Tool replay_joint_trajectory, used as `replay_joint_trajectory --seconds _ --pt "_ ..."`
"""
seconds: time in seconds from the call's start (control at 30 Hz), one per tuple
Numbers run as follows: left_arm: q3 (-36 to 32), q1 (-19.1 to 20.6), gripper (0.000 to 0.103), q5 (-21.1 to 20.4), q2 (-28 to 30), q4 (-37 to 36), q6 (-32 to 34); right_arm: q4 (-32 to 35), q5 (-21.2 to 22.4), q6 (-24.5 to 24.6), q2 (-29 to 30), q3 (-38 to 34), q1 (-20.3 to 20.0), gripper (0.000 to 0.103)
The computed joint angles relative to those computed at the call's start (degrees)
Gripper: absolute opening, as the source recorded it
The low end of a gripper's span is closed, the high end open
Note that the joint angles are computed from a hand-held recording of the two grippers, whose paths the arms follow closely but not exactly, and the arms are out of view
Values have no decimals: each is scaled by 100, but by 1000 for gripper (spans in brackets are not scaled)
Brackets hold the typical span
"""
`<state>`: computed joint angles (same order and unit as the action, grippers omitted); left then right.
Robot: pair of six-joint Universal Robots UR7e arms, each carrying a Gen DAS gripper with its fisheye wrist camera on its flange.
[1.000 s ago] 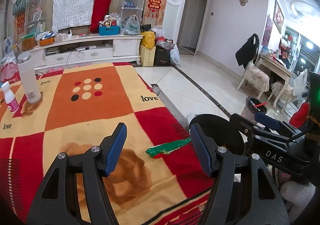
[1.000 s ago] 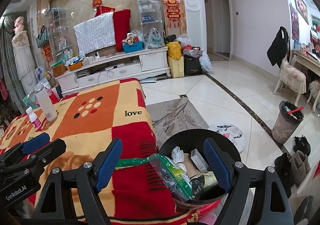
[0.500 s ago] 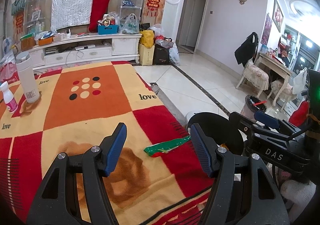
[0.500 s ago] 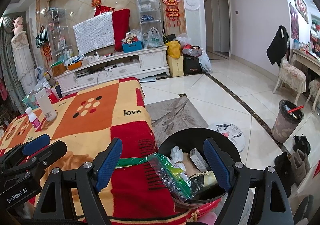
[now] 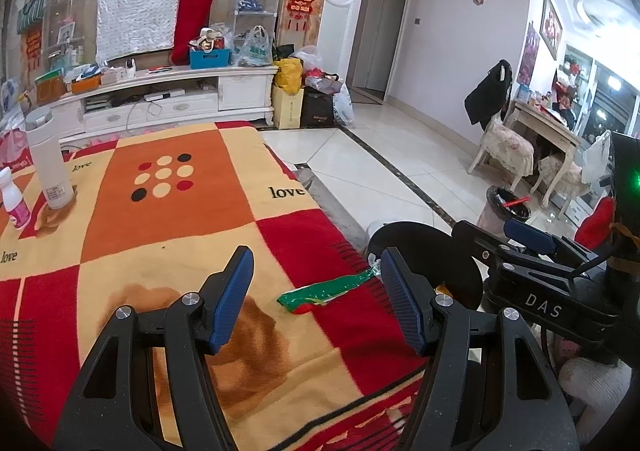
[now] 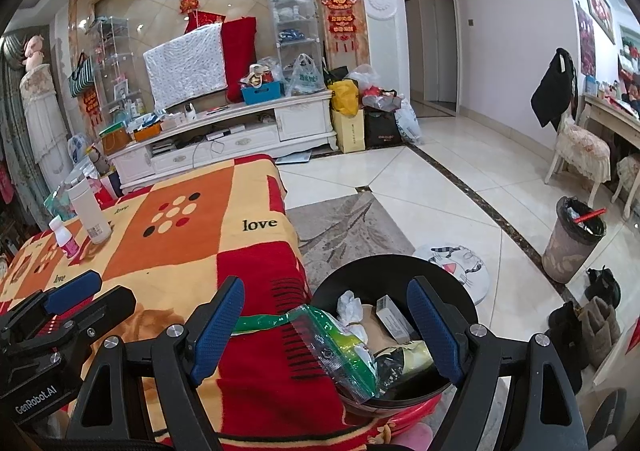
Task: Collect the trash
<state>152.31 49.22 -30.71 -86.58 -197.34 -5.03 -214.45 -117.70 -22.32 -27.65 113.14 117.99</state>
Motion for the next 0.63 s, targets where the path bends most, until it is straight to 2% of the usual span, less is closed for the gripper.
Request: replay_joint_trajectory --seconds 0.33,0.47,0.63 --pt "-49 91 65 -116 39 7 17 135 -42 67 -19 -39 -16 82" --pt "-37 175 65 -265 46 -216 193 192 -55 61 -21 -51 -7 82" --pt "42 275 65 -220 -255 17 123 366 -48 81 4 -85 32 82"
